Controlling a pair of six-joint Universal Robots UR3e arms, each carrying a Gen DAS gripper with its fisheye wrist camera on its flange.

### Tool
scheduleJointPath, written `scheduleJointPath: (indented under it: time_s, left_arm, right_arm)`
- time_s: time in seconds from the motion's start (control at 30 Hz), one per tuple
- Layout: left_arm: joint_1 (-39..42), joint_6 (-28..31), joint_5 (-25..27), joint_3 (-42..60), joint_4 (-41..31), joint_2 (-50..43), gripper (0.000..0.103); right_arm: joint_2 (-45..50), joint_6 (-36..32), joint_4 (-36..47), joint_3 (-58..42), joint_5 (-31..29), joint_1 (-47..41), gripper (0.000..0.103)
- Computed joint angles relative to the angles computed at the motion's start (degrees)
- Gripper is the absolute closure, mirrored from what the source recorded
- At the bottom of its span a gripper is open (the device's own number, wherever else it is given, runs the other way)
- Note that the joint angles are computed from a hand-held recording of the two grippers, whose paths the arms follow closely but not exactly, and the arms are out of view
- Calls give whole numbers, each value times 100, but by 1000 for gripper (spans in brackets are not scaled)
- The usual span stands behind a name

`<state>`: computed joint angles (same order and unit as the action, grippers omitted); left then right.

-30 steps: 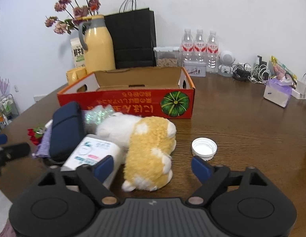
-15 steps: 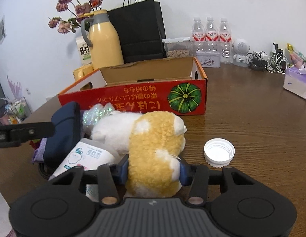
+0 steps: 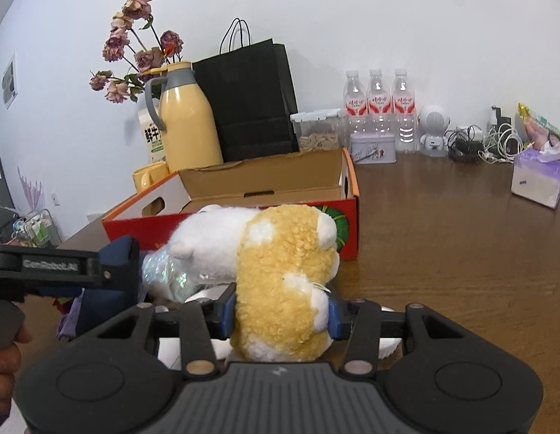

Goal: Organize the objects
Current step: 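Grasp the yellow-and-white plush toy with the right gripper while the left gripper grasps the navy pouch, then carry the plush and pouch into the cardboard box and open both grippers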

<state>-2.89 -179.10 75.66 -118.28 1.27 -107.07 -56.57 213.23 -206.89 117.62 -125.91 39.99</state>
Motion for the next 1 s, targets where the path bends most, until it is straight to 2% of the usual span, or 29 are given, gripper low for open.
scheduleJointPath:
  time_s: [0.2,0.27,0.3,0.33,0.63,1.0]
  left_arm:
    - [-267,-257,477,308,3,-307,7]
    - [-366,-311,664,378,34,-378,10]
    - [-419,-328,770,402,63,-407,17]
    - [-443,-335,833,394,118,-423,19]
    - [-270,-280,649,-17,611,-312,34]
    - [136,205,145,-638,1026,141,36]
  right_arm:
    - [101,-92,-222,9,151,-92,58]
    - [146,-84,-235,-26,163,-77,58]
    - [152,-91,-246,-24,177,-80,58]
    - [164,-88,-250,-31,175,-74,58]
    - [189,-41,-164,-125,16,89,58]
    - [75,-37,205,-337,-288,324,58]
